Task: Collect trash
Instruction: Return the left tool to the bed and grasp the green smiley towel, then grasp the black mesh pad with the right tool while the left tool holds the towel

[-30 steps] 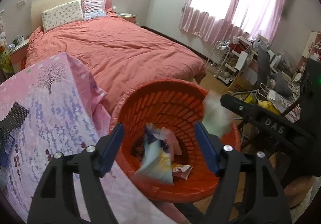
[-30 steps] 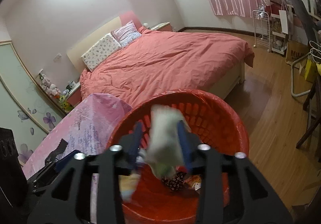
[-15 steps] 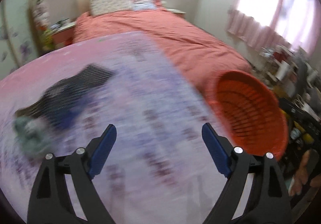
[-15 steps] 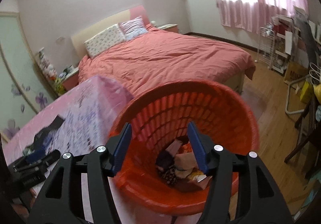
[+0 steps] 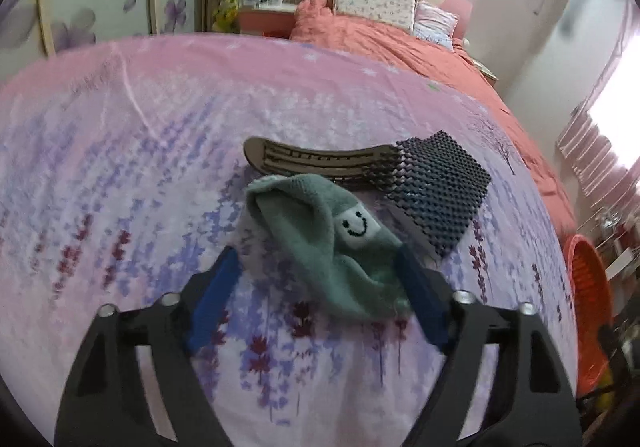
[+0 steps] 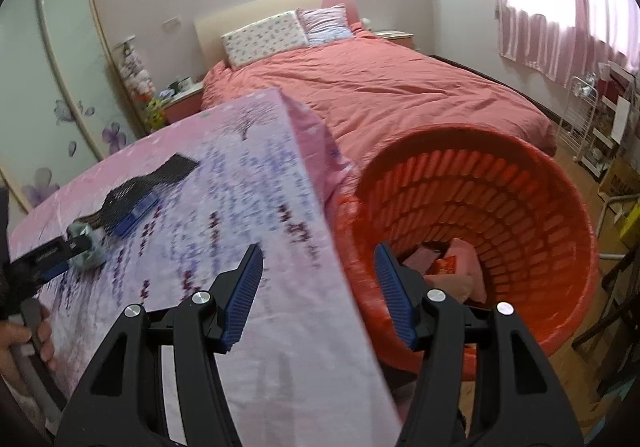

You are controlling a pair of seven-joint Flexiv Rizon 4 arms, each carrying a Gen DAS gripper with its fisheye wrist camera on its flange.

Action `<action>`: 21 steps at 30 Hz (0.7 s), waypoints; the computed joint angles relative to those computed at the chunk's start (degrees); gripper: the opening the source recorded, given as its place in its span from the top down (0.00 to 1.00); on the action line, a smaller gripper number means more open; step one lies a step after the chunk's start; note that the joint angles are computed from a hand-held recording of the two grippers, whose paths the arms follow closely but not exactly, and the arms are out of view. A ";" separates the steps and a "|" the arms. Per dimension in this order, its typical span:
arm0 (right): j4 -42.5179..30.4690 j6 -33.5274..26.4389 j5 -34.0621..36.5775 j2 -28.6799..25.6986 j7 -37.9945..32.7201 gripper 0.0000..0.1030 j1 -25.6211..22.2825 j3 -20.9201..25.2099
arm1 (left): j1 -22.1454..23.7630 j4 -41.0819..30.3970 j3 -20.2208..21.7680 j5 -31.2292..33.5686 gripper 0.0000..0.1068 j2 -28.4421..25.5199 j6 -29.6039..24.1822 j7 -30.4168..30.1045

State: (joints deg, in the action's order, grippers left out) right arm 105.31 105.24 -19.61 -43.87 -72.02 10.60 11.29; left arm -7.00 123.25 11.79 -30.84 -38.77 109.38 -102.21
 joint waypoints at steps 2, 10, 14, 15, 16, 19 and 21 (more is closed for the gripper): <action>0.48 -0.05 0.11 0.24 -0.16 0.43 0.92 -0.34 | 1.75 -0.94 -0.37 3.90 0.49 -0.02 -0.72 -1.26; 1.86 -0.48 0.20 1.13 -1.41 0.43 3.96 -1.08 | 7.03 2.83 -4.41 7.73 0.89 2.01 1.93 2.13; 1.80 -0.99 -0.11 1.08 -1.91 0.43 4.51 -0.24 | 4.16 6.22 0.35 5.52 0.89 3.23 2.26 3.61; 1.64 -1.02 -0.27 0.91 -2.06 0.43 4.67 0.19 | 3.69 6.99 0.99 4.19 0.87 3.45 2.43 4.49; 1.48 -1.12 -0.37 0.83 -2.09 0.43 4.66 0.60 | 4.83 7.90 0.31 3.39 0.85 3.79 2.93 5.41; -0.51 -2.69 -2.08 -0.49 -2.21 0.44 2.78 4.90 | 10.93 9.67 -3.21 8.61 0.81 4.72 5.30 3.40; -2.67 -4.48 -3.44 -1.82 -2.57 0.48 1.83 8.09 | 10.51 9.70 -2.81 8.34 0.81 4.74 5.20 3.95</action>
